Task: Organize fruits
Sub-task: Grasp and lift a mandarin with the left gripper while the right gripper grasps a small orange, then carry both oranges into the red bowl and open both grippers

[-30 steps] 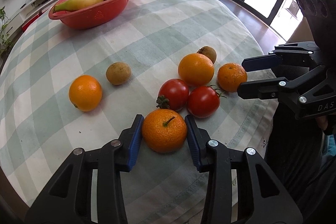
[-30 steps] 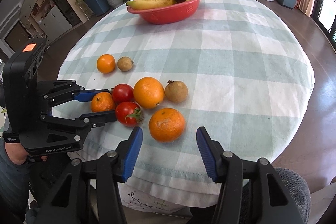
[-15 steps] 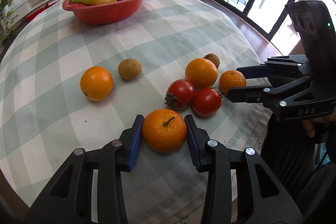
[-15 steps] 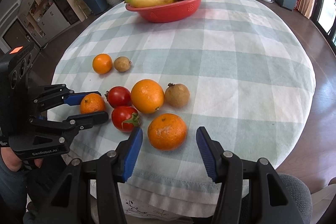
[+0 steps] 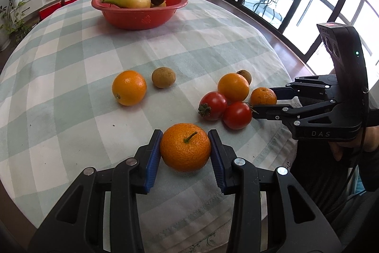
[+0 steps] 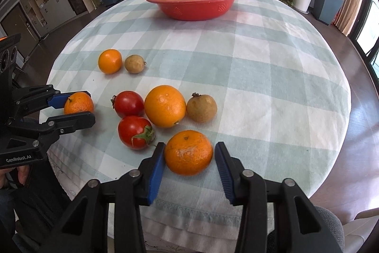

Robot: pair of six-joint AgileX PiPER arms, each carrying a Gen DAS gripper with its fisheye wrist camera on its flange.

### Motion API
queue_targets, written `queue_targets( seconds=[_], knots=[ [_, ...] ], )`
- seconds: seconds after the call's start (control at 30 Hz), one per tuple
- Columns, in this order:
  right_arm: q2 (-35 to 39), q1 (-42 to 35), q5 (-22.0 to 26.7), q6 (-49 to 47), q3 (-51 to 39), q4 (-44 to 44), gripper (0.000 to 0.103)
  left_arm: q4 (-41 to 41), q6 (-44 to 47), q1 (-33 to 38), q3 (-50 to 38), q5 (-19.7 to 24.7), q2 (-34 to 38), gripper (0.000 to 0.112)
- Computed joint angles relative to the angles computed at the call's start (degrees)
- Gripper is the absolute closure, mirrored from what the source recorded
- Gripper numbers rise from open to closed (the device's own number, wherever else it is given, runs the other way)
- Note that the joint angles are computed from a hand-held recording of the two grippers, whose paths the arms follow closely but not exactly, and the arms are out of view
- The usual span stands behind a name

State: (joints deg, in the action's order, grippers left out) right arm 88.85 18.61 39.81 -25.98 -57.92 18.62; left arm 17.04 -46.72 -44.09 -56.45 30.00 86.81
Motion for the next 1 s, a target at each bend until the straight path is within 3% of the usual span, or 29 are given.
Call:
queue_targets(
  seconds=[0.33,0.57,0.77,0.9,1.0],
  knots=[
    [-3.01,-1.71,0.90,-2.19,0.29,1.39,0.063,1.52,-2.03,1.03,0.89,0.90,-4.49,0.076],
    [-1.34,-8.93,6.74,-9.02,-9.77,10.32,0.063,-1.93,6.14,6.56,-3.50,4.12,-6.82,0.076],
    [5.18,-7.83,9.14,-9.81,-25.17,12.57,0.063,-7.89,20.19,15.39,-16.10,8.36,-2.69,0.076],
    [13.03,-4.88,11.33,-6.75,-37.88,9.94,0.063,-13.48,30.31,21.88,-30.30,13.10,5.17,0.076],
    [20.90,-2.68,14.45,-2.98,-49.01,6.20,0.063,-16.31,35.54,25.42,-44.72,19.12,13.80,0.076]
  ],
)
